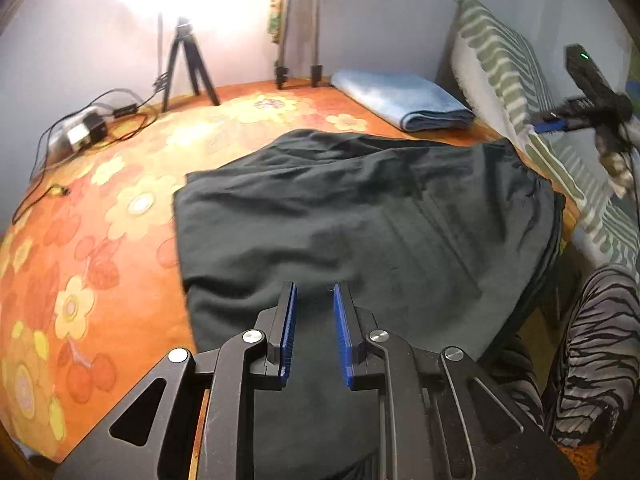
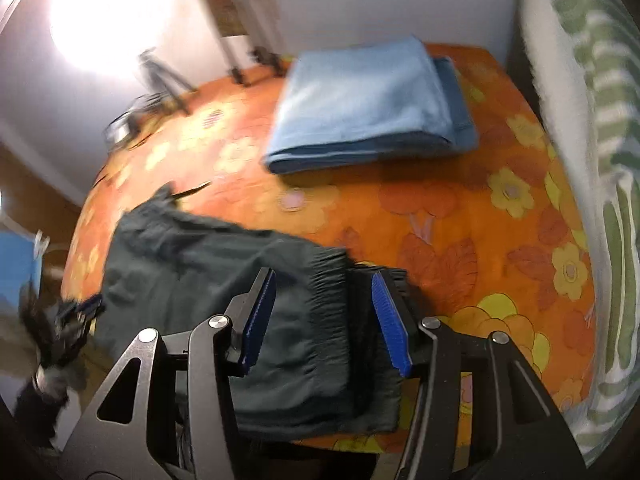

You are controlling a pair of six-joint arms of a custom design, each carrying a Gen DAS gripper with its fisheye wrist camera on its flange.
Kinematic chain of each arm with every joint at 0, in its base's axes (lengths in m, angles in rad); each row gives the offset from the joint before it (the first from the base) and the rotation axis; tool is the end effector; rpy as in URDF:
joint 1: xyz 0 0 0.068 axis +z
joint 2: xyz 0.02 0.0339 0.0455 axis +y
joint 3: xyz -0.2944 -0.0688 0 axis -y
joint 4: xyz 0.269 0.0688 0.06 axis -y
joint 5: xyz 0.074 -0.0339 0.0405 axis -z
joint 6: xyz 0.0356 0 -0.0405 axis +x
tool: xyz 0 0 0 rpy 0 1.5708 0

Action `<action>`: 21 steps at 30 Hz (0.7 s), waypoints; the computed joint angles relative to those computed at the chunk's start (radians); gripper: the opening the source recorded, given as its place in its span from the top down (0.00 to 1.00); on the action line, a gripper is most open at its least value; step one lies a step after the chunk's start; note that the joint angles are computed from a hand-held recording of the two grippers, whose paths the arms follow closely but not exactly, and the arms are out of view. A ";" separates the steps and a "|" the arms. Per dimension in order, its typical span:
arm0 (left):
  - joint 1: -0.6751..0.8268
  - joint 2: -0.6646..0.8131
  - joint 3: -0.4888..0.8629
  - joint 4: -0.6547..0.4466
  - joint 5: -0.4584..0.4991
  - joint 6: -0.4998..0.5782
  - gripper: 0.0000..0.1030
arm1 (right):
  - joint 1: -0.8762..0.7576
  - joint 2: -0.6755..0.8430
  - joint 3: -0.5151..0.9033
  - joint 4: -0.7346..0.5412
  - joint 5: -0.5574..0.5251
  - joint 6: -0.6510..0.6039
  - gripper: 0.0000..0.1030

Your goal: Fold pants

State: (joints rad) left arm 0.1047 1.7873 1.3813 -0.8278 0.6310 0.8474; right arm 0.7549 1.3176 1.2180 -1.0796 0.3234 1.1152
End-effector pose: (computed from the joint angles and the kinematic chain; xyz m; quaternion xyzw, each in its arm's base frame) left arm 0.3881 0.0197 0.2529 0.3886 0.8544 -0.1988 0.2819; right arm 0.1979 0.1706 0.3319 0.2043 0.9468 0.0607 0.2411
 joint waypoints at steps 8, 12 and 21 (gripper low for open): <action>0.081 0.031 -0.007 0.015 -0.010 -0.031 0.83 | 0.074 0.216 0.031 0.073 -0.069 -0.061 0.49; 0.122 0.039 -0.013 0.017 -0.007 -0.037 0.83 | 0.075 0.304 0.057 -0.006 -0.095 -0.064 0.49; 0.211 0.064 0.004 -0.055 0.043 -0.019 0.73 | 0.116 0.370 0.238 -0.103 -0.048 -0.082 0.49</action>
State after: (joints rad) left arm 0.3155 1.8510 1.3852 -0.8832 0.6736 0.8286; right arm 0.8711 1.6874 1.4555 -1.1826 0.2751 1.0336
